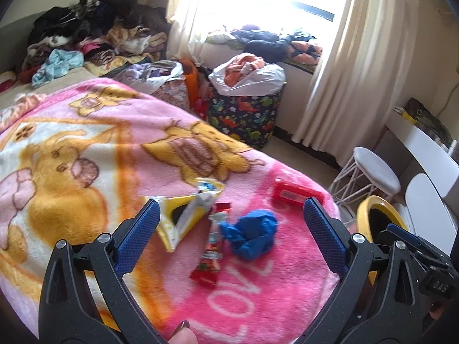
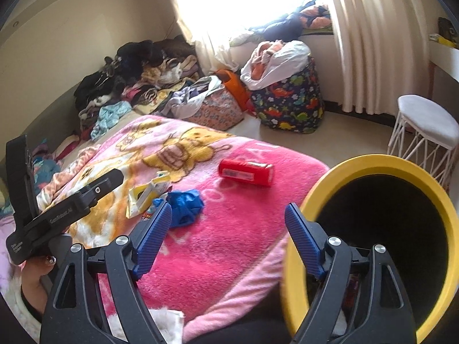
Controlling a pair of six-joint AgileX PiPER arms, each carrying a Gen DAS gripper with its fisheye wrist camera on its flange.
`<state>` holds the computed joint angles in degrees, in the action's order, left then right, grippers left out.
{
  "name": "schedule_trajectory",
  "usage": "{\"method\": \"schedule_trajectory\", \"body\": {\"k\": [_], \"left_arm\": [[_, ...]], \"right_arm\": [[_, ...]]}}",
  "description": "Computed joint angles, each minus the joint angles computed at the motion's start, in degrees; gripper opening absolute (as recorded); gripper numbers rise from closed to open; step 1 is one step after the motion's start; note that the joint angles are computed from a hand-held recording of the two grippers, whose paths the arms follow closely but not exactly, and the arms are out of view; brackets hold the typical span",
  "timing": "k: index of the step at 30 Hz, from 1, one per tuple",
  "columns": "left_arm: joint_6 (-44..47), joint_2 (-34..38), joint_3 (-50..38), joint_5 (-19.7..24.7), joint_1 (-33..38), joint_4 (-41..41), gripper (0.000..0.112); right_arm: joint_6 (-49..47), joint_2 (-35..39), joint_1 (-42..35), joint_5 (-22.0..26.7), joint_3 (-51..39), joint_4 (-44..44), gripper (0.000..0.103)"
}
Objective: Collect trash
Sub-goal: 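Grasp the yellow chip bag with the left tool while the right tool grasps the blue glove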
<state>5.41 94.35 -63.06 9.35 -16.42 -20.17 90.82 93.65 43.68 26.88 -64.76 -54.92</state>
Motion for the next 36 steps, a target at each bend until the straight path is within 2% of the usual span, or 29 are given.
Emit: {"method": "schedule_trajectory", "body": {"k": [3,8,15,20,25,31,33,35,36], "left_arm": [[0.7,1.0,0.1,0.4,2.0,-1.4,0.092],[8.5,2.8,0.2,1.8,5.7,-10.8,0.09],[23.4,6.4,-0.5,6.3,10.1,-29.0,0.066],[27.1,9.1,-2.4,9.9,11.8,-34.1,0.049],[29.1,11.5,-4.3,13.0,12.6,-37.5,0.044],[28.1,13.4,-6.2,14.2,12.9,-37.2,0.039],[27.7,13.8,-6.7,14.4,12.9,-37.0,0.039],[27.2,14.2,-7.2,14.4,12.8,-36.6,0.037],[26.2,14.4,-7.7,14.4,12.6,-35.6,0.034]], "right_arm": [[-3.6,2.6,-0.5,-1.3,-2.4,3.1,0.078],[-12.6,8.0,-1.7,-3.6,-7.7,11.0,0.078],[-27.0,14.9,-4.0,-5.4,-14.9,24.4,0.078],[-37.6,19.8,-5.5,-5.1,-20.3,34.9,0.077],[-46.4,23.7,-7.1,-4.6,-25.2,44.3,0.073],[-53.8,27.9,-7.7,-2.5,-30.2,52.0,0.059],[-56.8,28.4,-8.0,-2.4,-30.8,55.1,0.038],[-58.0,27.7,-8.0,-3.4,-29.8,56.2,0.027],[-57.2,27.0,-7.7,-3.8,-28.9,55.3,0.026]]}}
